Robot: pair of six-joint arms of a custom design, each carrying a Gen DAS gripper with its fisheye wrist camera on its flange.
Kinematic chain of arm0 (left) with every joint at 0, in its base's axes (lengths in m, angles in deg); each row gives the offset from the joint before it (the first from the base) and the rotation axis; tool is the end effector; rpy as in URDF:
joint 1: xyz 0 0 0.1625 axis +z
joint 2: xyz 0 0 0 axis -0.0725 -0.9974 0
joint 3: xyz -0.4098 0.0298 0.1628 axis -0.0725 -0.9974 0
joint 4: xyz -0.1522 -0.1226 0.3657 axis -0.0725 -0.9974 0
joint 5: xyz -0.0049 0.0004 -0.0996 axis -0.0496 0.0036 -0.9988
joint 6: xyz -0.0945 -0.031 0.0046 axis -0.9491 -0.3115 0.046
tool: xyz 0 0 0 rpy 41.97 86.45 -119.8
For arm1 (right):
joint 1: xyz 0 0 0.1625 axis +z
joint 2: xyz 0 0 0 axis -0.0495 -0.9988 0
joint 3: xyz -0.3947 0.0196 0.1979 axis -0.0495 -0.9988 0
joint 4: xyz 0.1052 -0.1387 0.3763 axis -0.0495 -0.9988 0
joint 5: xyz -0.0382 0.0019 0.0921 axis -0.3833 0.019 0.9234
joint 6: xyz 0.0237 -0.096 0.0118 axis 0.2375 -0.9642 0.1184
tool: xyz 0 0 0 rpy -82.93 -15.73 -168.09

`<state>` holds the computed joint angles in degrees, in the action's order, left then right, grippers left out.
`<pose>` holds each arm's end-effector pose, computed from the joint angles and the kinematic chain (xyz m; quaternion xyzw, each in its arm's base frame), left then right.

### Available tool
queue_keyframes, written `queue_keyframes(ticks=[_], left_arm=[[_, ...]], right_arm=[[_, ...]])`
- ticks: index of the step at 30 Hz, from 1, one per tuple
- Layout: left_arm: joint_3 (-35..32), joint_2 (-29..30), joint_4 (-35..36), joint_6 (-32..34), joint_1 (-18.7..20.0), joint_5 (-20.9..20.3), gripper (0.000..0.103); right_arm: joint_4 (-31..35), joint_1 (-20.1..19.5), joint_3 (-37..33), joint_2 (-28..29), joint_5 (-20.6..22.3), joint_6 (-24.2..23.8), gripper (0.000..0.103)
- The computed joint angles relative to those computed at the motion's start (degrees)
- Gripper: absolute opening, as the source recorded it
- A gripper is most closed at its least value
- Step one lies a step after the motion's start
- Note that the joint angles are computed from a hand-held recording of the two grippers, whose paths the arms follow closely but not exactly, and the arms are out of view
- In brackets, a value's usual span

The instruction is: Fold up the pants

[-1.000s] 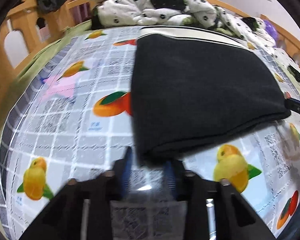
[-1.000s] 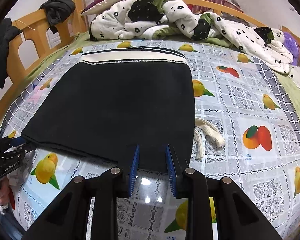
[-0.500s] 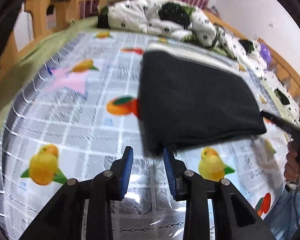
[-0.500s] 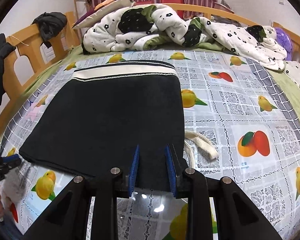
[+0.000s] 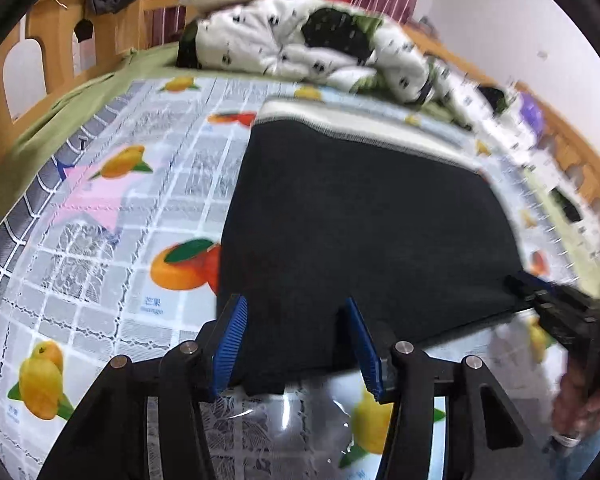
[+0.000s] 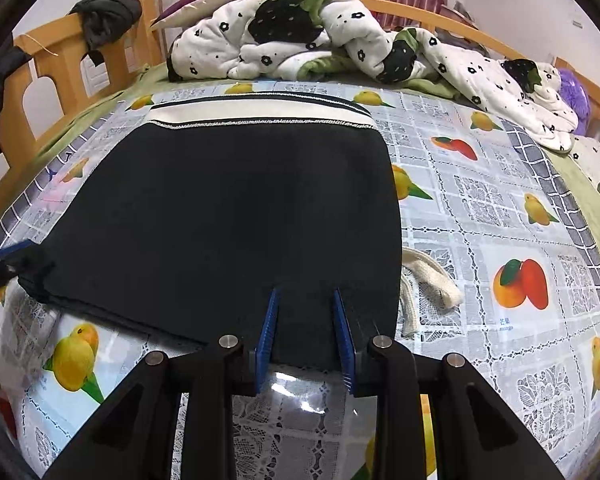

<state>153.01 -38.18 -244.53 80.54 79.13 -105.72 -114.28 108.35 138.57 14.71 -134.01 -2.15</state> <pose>0.0465 -0.6432 0.2834 -0.0926 0.8475 -0.3952 0.3420 0.3089 -0.7777 -0.0634 0.3876 -0.8630 0.1885 0.2634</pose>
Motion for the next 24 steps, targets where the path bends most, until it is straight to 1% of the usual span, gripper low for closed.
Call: queue_keyframes(ticks=[2, 3, 6, 7, 11, 14, 17, 19, 22, 24], left_arm=[[-0.5, 1.6, -2.1, 2.2, -0.2, 1.6, 0.06], [-0.7, 2.1, -2.2, 2.8, -0.4, 2.4, 0.062], [-1.0, 3.4, -3.0, 5.5, -1.1, 5.3, 0.064], [-1.0, 3.6, -3.4, 5.7, -1.2, 5.6, 0.064], [-0.7, 3.0, -3.4, 4.5, -1.1, 4.5, 0.066], [-0.5, 2.9, -4.5, 4.2, -0.9, 3.4, 0.069], [-0.6, 3.5, -5.2, 5.0, -1.0, 4.0, 0.072], [-0.7, 3.9, -5.5, 5.2, -1.2, 5.0, 0.073], [-0.5, 3.7, -5.2, 4.0, -1.3, 5.2, 0.073], [-0.2, 3.2, -4.6, 2.9, -1.2, 4.6, 0.073]], right_arm=[[0.4, -0.1, 0.1, -0.1, 0.3, 0.2, 0.029], [0.6, -0.2, 0.1, -0.2, 0.5, 0.2, 0.029], [1.1, -0.3, 0.0, -0.3, 1.0, 0.0, 0.03], [1.4, -0.3, 0.0, -0.5, 1.2, 0.1, 0.03], [1.3, -0.5, 0.4, -1.1, 2.7, 1.2, 0.03], [2.3, -0.4, -0.5, -0.5, 1.9, 1.4, 0.03], [1.6, -0.3, -0.7, -0.1, 1.0, 0.6, 0.03], [1.6, -0.2, -0.7, 0.0, 0.8, 0.5, 0.034], [2.1, -0.3, -0.9, -0.1, 0.6, 1.4, 0.036], [2.0, -0.3, -0.8, -0.1, 0.4, 0.9, 0.037]])
